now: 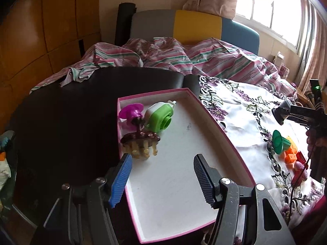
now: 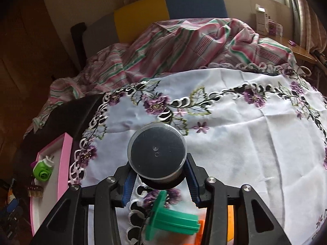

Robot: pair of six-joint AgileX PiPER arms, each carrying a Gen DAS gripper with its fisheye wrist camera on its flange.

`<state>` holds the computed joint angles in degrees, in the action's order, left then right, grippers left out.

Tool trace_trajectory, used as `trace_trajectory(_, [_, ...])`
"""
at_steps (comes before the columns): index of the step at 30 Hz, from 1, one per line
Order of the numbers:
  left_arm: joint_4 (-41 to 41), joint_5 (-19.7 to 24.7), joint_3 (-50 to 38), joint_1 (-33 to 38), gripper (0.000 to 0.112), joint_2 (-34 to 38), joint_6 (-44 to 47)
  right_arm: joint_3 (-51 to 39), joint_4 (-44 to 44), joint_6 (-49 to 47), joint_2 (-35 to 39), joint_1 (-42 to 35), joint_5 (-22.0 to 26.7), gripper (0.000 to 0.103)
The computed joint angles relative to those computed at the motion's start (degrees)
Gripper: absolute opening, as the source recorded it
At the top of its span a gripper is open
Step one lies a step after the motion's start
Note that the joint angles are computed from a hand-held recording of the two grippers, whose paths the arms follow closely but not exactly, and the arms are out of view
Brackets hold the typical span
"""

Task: Organize rigid objects
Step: 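Release the bottle in the tray and withdraw the left gripper while the right gripper holds the canister, then carry the dark canister into the tray and open the right gripper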

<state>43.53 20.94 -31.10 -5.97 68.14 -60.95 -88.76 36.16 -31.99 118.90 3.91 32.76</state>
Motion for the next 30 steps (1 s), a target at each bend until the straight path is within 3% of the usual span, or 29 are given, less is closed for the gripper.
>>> trace_trajectory(10, [-7.8,-1.8,2.4,5.4,0.064,-3.3,9.9,1.8,-0.1,-4.0,-2.5,4.9,4.4,0.044])
trace_trajectory(20, [-28.0,-5.2,4.9,15.0,0.064,-5.6,32.2,3.3,-1.1,-3.9,-7.0,20.9,6.1,0.044])
trace_trajectory(26, [-46.0,-6.1,5.8,21.3,0.064,-5.9,51.8,-7.9,-14.9,9.4,2.4,30.5,9.1,0.044])
trace_trajectory(28, [-48.9,-6.4,6.2,22.2,0.064,-5.8,55.2,-13.9,-22.7,16.7,7.4,33.1,9.7,0.044])
trace_trajectory(30, [-51.4,-6.4,6.4,23.0,0.064,-5.6,58.1,-19.9,-24.6,19.4,12.1,33.7,12.3,0.045])
